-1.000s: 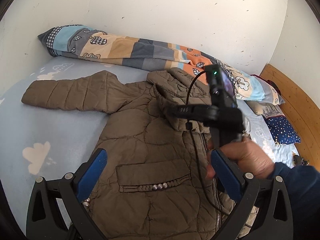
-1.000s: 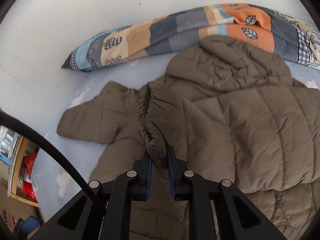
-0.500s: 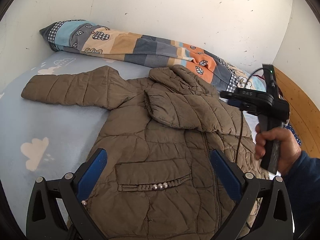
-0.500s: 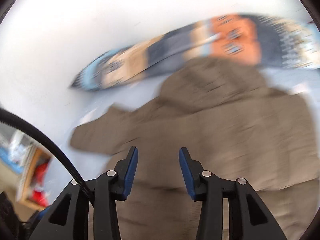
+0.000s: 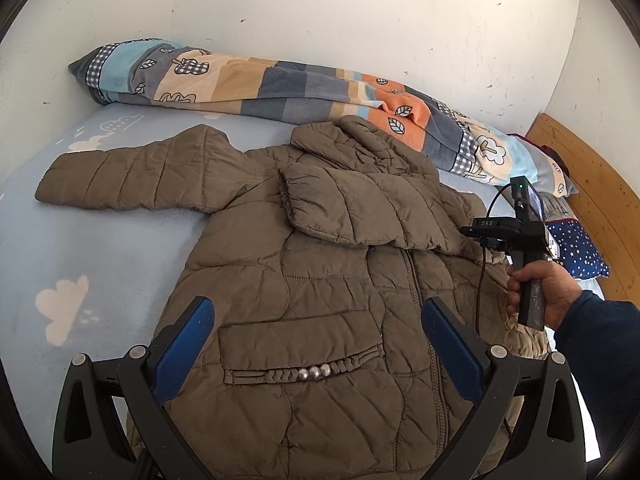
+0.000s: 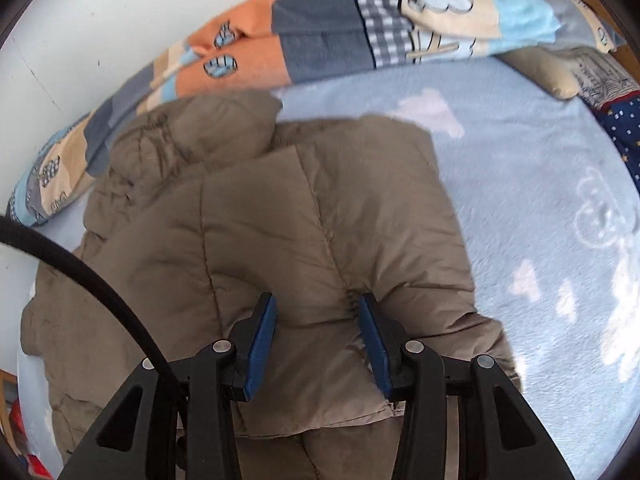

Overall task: Fold large clothes
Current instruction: 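Open the right gripper to release the sleeve and withdraw, then reach the left gripper to the other sleeve cuff and grasp it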

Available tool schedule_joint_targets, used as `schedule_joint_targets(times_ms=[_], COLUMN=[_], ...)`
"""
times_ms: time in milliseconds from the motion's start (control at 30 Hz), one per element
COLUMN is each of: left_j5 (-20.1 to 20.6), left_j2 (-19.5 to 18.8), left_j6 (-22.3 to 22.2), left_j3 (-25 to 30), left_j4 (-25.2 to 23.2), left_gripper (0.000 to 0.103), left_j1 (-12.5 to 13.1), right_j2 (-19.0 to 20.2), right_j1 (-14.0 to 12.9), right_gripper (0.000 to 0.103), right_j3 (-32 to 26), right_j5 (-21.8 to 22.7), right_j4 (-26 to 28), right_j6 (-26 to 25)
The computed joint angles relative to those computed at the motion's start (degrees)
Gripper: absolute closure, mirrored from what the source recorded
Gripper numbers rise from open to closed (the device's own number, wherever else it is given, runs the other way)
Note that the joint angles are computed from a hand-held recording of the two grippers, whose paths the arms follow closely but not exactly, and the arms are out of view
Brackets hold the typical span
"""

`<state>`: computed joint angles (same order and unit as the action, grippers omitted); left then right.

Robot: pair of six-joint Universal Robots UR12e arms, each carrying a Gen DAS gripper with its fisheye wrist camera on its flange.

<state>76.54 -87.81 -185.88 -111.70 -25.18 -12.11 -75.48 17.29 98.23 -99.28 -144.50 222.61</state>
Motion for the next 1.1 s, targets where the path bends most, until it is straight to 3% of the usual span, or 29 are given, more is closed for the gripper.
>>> schedule_joint_targets(times_ms=[133,267,367,467,600,733,867,1100], left_j5=[-0.1,-0.6,-0.1,0.3,0.4,0.5,0.3,1.5], left_j2=[0.1,0.4,0.7,0.8,0.9,0.8,1.1,1.4], left_j6=[-0.6,-1.4,-0.8,-0.3,-0.2,-0.1,-0.5,-0.2], left_j3=[0.0,-0.3,-0.4,-0.6,-0.6,-0.5,-0.6,-1.0], left_j4=[-0.3,0.1,0.2,0.4,0.1,-0.2,0.1,1.2], left_gripper=[0.0,0.0,0.0,0.0,0.0,0.0,0.0,0.0], left_j1=[0.3,0.7,0.4,0.5,0.7,1.0,1.2,0.9], right_j2=[-0.4,-0.5,0.5,2.8,6.2,7.8,6.5,0.2], right_j1=[0.4,4.0,5.6,7.3,9.2,9.6,9.8,12.8], right_gripper=[0.056,0.056,0.056,0.055,0.055,0.051,0.051,0.05], right_j3=[-0.9,-2.5,-3.9,-6.7,-10.3,-11.7,-11.0,-4.9], right_j5=[-1.7,-5.8,-1.6,1.4,1.1,1.3,1.7,0.4], right_j4=[1.9,-0.8,-3.5,-2.6,1.1,4.6,4.0,-5.1], right_j6=[0.3,-4.8,-8.4,-10.8,-11.7,-10.2,-10.0,-9.6])
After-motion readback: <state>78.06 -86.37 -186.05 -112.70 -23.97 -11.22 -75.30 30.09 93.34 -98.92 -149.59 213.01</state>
